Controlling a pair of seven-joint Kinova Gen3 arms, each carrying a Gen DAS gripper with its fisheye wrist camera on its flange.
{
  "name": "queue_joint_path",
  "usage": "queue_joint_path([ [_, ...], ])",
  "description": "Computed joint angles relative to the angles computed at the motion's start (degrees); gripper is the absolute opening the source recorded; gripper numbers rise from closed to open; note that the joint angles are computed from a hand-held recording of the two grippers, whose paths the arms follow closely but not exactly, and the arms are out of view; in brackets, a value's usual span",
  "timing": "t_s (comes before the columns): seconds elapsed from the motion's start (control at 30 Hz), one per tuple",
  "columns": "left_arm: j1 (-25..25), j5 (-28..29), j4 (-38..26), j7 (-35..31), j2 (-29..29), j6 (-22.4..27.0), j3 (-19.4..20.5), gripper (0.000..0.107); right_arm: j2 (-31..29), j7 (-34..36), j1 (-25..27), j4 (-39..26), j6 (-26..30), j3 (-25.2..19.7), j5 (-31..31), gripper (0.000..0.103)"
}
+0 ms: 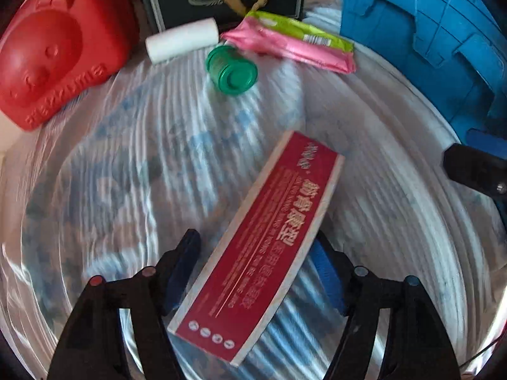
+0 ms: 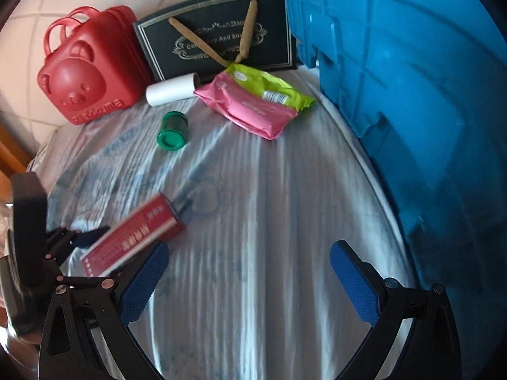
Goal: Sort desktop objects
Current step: 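Grasp the red medicine box with the left tool while the right tool grasps the green jar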
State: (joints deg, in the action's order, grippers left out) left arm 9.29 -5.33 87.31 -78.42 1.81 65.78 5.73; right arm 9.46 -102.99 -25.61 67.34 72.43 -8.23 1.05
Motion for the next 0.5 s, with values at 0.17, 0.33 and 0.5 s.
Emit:
queue_joint_path([
  [0.17, -1.3, -3.8, -1.5, 5.9, 0.7, -3.0, -1.7, 0.045, 5.7, 2.6, -0.5, -4.9, -2.1, -0.3, -1.6, 0.103],
  [0.33, -3.6, -9.1, -5.8, 12.4, 3.9, -3.4, -3.6, 0.044, 11.6, 3.6, -3.2, -9.5, -6.7, 0.0, -1.6, 0.102],
  [0.5, -4.5, -9.5, -8.5, 14.1, 6.9, -3.5, -4.7, 0.044, 18.6, 3.8, -6.0, -17.4, -5.6, 0.6, -1.8, 0.083],
])
